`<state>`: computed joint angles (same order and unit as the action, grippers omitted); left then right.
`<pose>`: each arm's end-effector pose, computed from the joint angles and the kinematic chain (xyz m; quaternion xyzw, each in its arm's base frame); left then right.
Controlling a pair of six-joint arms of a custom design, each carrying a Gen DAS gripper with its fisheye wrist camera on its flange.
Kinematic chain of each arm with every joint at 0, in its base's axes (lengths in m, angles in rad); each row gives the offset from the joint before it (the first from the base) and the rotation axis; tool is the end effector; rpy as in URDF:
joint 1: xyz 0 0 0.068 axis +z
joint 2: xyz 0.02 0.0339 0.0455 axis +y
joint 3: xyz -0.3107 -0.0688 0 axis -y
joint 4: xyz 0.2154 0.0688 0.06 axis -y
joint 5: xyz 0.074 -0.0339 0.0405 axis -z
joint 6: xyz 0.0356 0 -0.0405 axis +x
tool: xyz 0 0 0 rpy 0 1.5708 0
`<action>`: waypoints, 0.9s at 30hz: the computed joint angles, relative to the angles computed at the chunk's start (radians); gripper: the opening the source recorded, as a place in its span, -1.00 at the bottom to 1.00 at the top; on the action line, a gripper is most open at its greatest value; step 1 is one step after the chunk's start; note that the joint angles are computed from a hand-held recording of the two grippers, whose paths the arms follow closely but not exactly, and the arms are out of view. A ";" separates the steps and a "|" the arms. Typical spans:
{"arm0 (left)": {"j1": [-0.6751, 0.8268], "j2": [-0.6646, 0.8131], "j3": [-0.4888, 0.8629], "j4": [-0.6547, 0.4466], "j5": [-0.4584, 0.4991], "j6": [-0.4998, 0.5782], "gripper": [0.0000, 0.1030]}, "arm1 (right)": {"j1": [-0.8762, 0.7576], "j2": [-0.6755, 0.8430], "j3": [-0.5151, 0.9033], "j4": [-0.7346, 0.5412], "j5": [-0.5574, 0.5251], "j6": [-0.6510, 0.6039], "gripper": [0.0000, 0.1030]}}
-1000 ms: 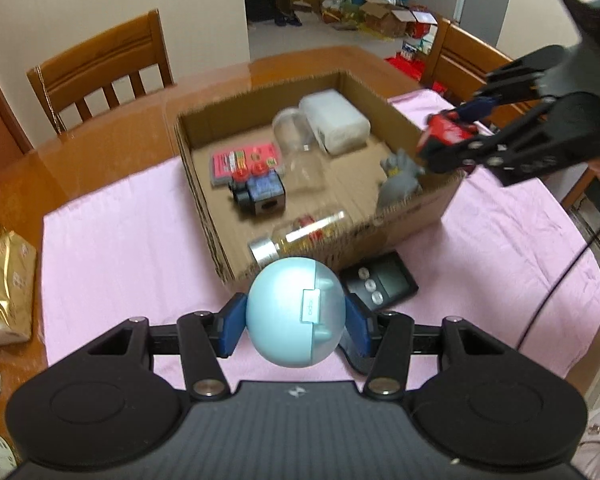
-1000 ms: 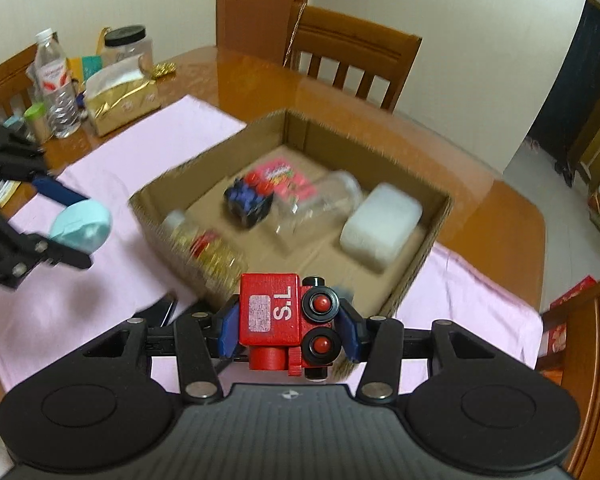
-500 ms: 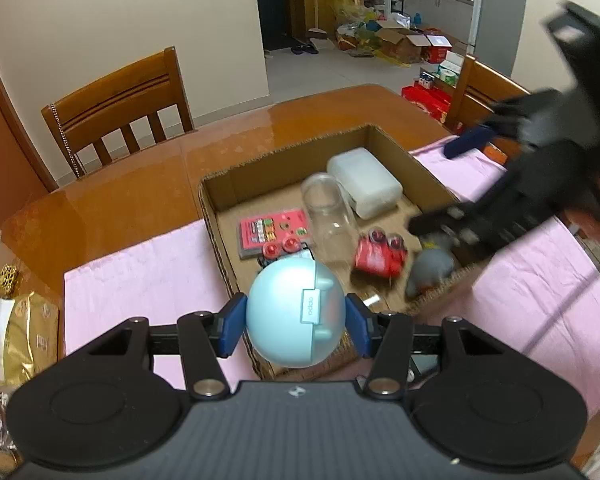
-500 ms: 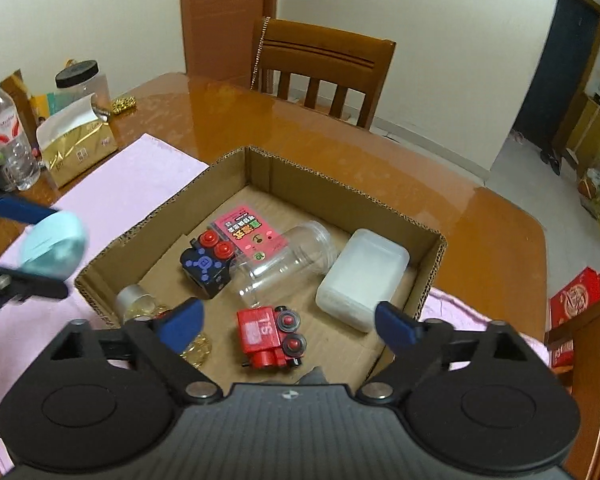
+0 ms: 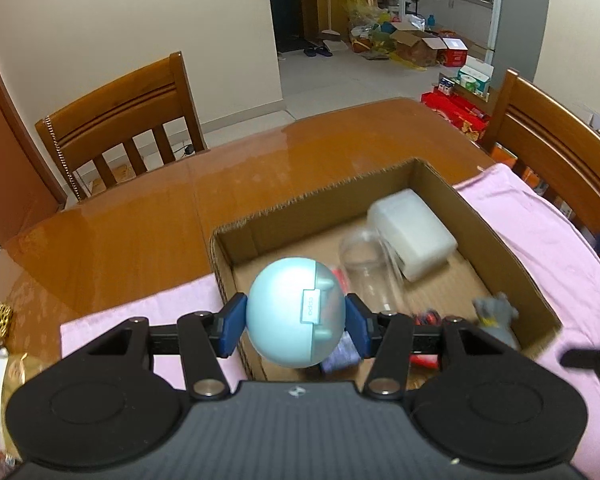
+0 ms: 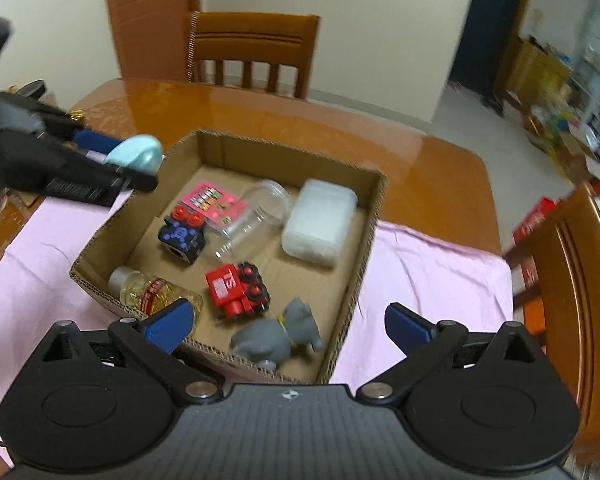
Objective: Organize rigid objects
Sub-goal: 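Carry the egg case and red train into the box and open both tools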
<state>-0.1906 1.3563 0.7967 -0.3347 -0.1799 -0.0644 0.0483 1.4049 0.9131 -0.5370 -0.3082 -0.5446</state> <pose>0.2334 -0.0386 0.2686 0.0295 0.9395 0.0420 0.3386 0.2418 0.0225 0.2787 -0.3174 0.8986 0.0784 0.2927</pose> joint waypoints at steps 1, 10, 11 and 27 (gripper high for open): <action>0.011 0.026 0.008 0.016 0.008 0.010 0.01 | -0.001 -0.003 -0.002 -0.004 0.007 0.012 1.00; 0.066 0.282 0.083 0.148 0.016 0.044 0.01 | -0.042 -0.062 -0.053 -0.007 0.007 0.072 1.00; 0.071 0.304 0.091 0.155 0.019 0.044 0.01 | -0.045 -0.061 -0.054 -0.012 0.008 0.073 1.00; 0.049 0.248 0.055 0.214 -0.066 0.047 0.96 | -0.068 -0.091 -0.077 -0.010 -0.001 0.107 1.00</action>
<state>-0.1412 1.6040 0.8520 -0.1210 -0.2463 -0.0170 -0.0193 1.3136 0.8363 -0.5474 -0.3095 -0.4377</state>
